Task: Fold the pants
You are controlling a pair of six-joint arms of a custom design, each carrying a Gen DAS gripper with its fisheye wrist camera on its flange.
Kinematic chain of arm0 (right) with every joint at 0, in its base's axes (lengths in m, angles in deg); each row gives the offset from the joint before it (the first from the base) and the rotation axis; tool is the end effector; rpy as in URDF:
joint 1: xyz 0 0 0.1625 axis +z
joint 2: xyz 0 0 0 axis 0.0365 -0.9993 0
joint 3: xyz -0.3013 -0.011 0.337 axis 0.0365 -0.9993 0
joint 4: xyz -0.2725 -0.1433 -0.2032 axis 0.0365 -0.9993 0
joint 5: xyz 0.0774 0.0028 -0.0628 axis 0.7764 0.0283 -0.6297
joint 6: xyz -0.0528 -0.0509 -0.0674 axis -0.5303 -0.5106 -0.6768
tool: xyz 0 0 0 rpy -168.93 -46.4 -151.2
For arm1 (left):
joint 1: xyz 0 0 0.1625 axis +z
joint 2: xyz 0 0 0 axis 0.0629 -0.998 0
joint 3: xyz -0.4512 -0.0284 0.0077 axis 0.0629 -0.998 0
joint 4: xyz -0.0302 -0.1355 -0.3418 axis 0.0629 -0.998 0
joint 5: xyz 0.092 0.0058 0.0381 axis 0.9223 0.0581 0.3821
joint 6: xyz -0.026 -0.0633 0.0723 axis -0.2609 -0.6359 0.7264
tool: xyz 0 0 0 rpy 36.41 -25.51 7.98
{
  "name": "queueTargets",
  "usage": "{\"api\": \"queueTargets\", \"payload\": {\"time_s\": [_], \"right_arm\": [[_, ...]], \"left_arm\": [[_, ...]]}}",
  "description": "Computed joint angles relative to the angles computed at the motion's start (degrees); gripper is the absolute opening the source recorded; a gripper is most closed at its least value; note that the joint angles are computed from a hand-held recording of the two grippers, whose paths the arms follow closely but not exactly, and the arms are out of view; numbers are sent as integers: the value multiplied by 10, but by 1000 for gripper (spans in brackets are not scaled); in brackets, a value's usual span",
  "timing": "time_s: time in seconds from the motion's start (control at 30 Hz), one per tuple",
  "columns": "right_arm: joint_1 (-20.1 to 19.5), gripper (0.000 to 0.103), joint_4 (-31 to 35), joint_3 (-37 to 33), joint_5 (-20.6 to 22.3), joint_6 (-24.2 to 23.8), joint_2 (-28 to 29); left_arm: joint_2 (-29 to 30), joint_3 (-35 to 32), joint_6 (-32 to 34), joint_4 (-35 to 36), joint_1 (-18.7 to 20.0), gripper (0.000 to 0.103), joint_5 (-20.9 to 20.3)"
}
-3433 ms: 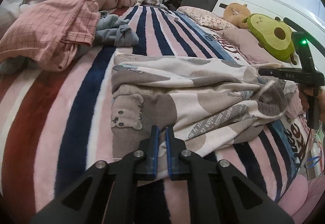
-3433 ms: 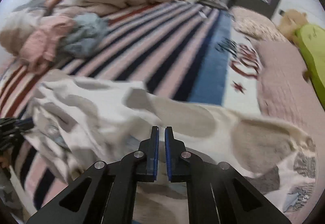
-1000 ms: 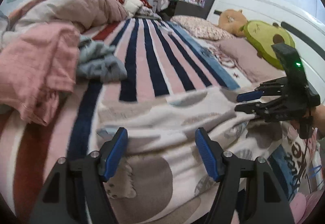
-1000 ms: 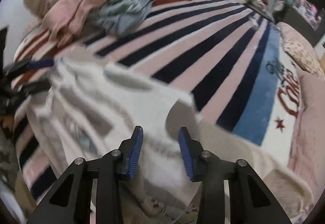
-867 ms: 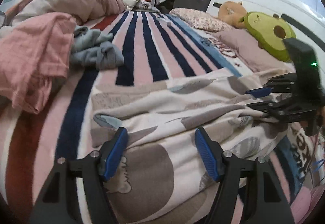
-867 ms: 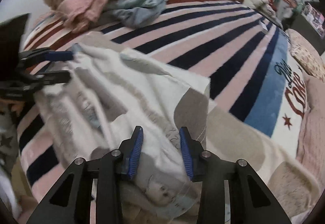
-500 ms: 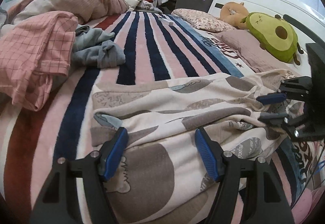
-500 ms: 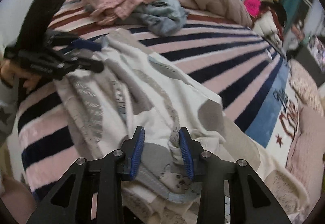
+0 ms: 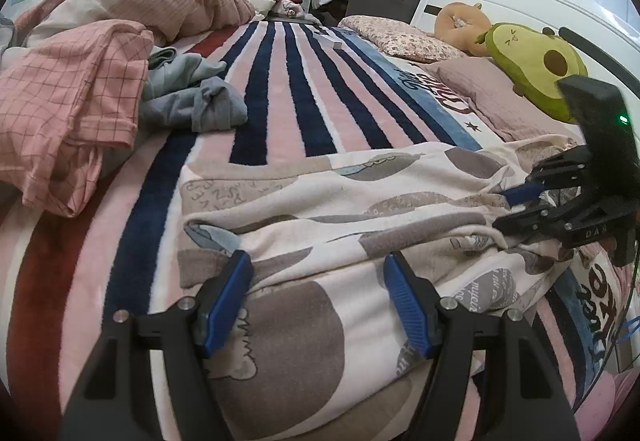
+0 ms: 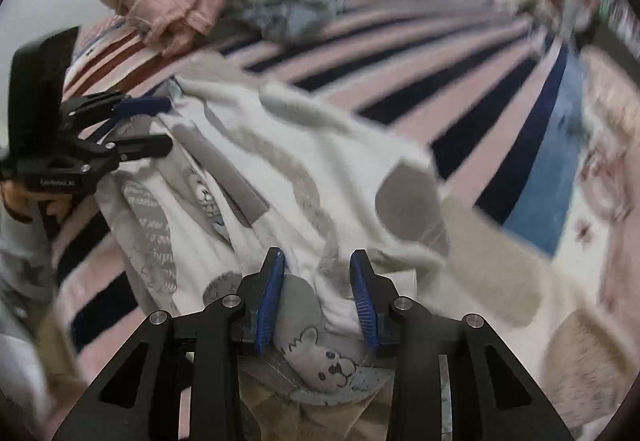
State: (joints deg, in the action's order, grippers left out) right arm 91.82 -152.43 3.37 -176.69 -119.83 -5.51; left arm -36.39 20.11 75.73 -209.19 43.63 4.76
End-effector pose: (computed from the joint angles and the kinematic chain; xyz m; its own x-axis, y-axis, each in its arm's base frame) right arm 0.1350 -0.6630 0.2707 -0.5209 -0.7236 0.4528 -0.7406 0.6469 0.1817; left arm -0.2683 -0.5863 0.0916 -0.8093 0.1890 -0.5562 0.5015 0.7154 -0.4865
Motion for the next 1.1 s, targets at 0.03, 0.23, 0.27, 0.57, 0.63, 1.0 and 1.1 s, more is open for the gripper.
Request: {"api": "queueTargets", "payload": {"time_s": [0.03,0.23,0.27,0.57,0.63,1.0,1.1], "right_arm": [[-2,29,31,-14,4,14,3],[14,3,-77,40,-7,-60,-8],[17,2,-98,48,-5,-69,-10],[33,1,-208,27,-17,-77,18],[33,0,-226,14,-29,-82,34],[-1,28,-183,-39,-4,53,30],[-12,57,-86,-37,61,117,-7]], "left_arm": [[0,0,0,0,0,65,0],[1,-1,-1,-2,0,65,2],[2,0,-1,-5,0,65,3],[0,6,1,-12,-2,65,10],[0,6,-1,-8,-3,65,17],[-17,27,-8,-52,-14,75,52],[-34,42,-21,-81,-16,76,68]]}}
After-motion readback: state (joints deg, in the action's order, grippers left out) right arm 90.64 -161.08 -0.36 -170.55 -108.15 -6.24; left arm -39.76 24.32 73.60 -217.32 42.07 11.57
